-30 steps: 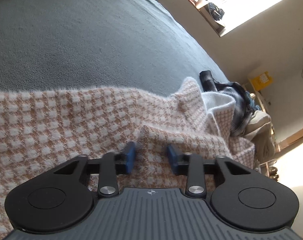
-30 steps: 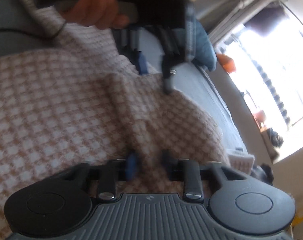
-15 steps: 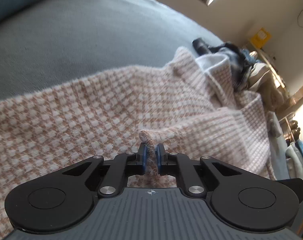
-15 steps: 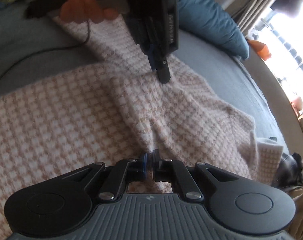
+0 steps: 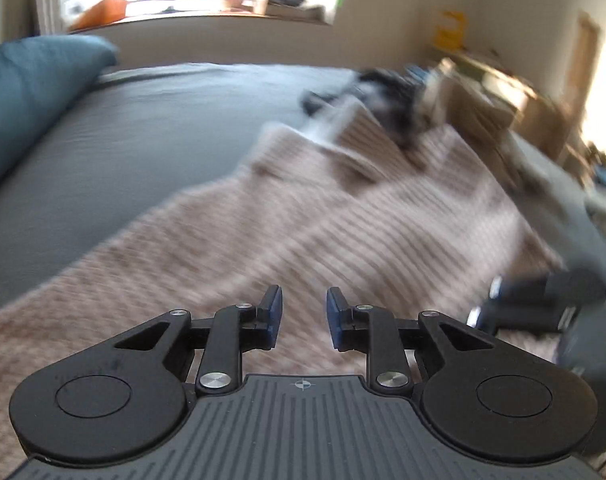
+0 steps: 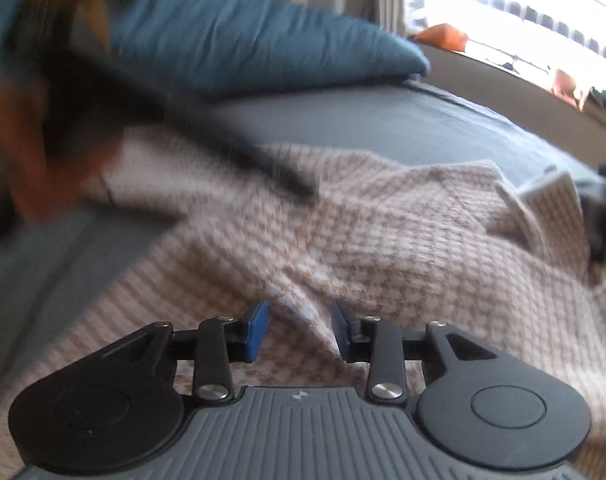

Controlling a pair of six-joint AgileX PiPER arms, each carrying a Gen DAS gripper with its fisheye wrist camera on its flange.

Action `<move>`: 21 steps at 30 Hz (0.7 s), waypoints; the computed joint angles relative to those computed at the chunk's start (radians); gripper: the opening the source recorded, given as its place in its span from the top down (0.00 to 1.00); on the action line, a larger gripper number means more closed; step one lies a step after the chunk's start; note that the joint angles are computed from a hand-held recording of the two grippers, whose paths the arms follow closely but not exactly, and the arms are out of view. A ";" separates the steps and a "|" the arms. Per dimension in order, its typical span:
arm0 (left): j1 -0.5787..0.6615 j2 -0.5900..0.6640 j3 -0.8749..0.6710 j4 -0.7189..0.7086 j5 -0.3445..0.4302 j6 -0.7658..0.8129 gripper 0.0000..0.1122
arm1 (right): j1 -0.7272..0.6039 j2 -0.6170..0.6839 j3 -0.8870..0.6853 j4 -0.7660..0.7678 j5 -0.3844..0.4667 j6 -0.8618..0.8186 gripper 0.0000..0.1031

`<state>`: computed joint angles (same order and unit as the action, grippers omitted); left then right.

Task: Fold clothes
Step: 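Release the cardigan with both grippers and lift them away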

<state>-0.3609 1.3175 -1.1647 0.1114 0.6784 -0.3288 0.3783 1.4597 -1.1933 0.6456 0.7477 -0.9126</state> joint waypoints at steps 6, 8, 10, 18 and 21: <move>-0.118 0.015 0.105 0.241 -0.028 -0.206 0.78 | -0.307 0.007 -0.121 0.014 0.039 0.164 0.56; -0.120 0.002 0.133 0.263 -0.043 -0.223 0.78 | -0.379 0.061 -0.195 -0.079 -0.006 0.320 0.56; -0.118 -0.005 0.141 0.262 -0.042 -0.232 0.77 | -0.469 0.148 -0.294 -0.075 0.012 0.446 0.56; -0.175 0.014 0.126 0.361 -0.001 -0.320 0.77 | -0.607 0.460 -0.631 0.029 0.207 0.666 0.56; -0.178 0.018 0.123 0.365 0.007 -0.325 0.77 | -0.595 0.519 -0.689 0.045 0.211 0.694 0.56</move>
